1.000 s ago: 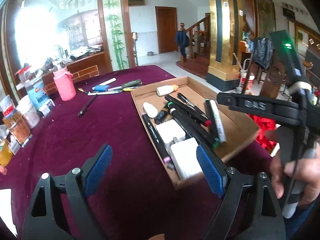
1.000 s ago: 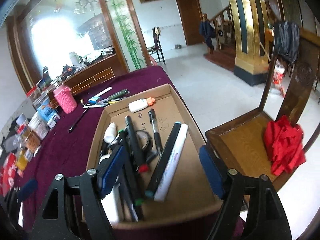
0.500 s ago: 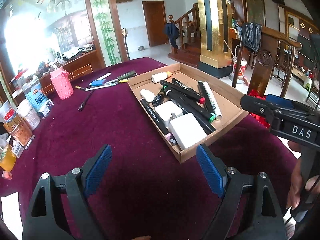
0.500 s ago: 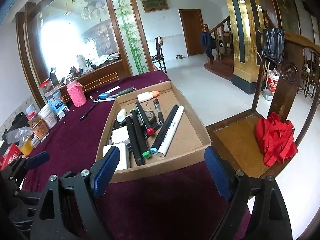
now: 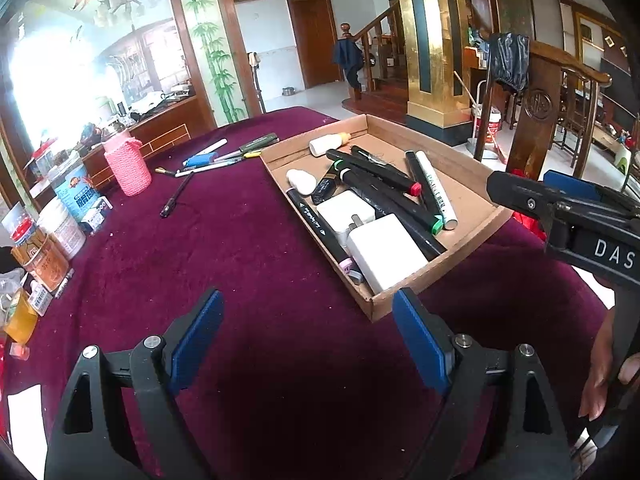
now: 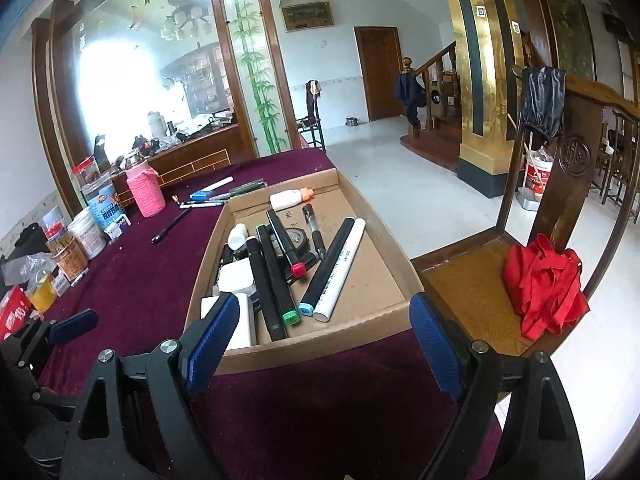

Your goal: Organize rigid objects

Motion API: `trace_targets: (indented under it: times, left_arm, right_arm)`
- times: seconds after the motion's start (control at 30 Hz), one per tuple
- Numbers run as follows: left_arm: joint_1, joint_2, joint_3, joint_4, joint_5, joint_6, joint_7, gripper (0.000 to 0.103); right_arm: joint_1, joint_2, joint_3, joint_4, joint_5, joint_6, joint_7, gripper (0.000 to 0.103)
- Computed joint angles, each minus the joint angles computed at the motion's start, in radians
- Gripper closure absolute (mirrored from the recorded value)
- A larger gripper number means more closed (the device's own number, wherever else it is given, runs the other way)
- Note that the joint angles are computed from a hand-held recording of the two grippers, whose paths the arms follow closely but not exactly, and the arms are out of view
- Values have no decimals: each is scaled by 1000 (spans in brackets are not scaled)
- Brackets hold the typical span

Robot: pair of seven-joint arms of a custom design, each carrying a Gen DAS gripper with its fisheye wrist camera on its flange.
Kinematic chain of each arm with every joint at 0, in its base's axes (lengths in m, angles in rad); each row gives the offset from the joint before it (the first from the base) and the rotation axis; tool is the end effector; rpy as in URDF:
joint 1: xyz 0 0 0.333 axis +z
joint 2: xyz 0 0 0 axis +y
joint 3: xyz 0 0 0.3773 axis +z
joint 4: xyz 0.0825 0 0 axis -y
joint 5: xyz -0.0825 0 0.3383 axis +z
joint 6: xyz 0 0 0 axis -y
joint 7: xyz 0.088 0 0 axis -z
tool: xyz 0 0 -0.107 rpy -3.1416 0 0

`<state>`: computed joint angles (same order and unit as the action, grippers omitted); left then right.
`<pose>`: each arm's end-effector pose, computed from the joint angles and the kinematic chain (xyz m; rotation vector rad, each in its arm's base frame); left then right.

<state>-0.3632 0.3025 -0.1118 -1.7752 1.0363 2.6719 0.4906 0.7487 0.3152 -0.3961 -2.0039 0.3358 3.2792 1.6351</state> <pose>0.5728 -0.3127 0.5261 -1.5118 1.8245 -0.6726 0.5910 0.2174 0.5202 -1.5834 1.5632 -0.6320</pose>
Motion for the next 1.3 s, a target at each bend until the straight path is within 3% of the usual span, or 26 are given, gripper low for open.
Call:
trace_targets:
  times: [0.13, 0.57, 0.83, 1.3]
  left_arm:
    - [-1, 4, 0, 1, -1, -10, 3, 16]
    - [-2, 7, 1, 3, -10, -19, 9, 16]
    - [-2, 7, 1, 3, -10, -21, 10, 16]
    - [-2, 8, 1, 2, -10, -23, 17, 16]
  right_arm:
    - [-27, 2, 29, 0, 5, 2, -3, 20]
    - [-18, 10, 26, 5, 21, 10, -25, 20]
    - [-51, 11, 62, 11, 24, 10, -34, 20]
    - [-40, 9, 51, 5, 32, 12, -36, 20]
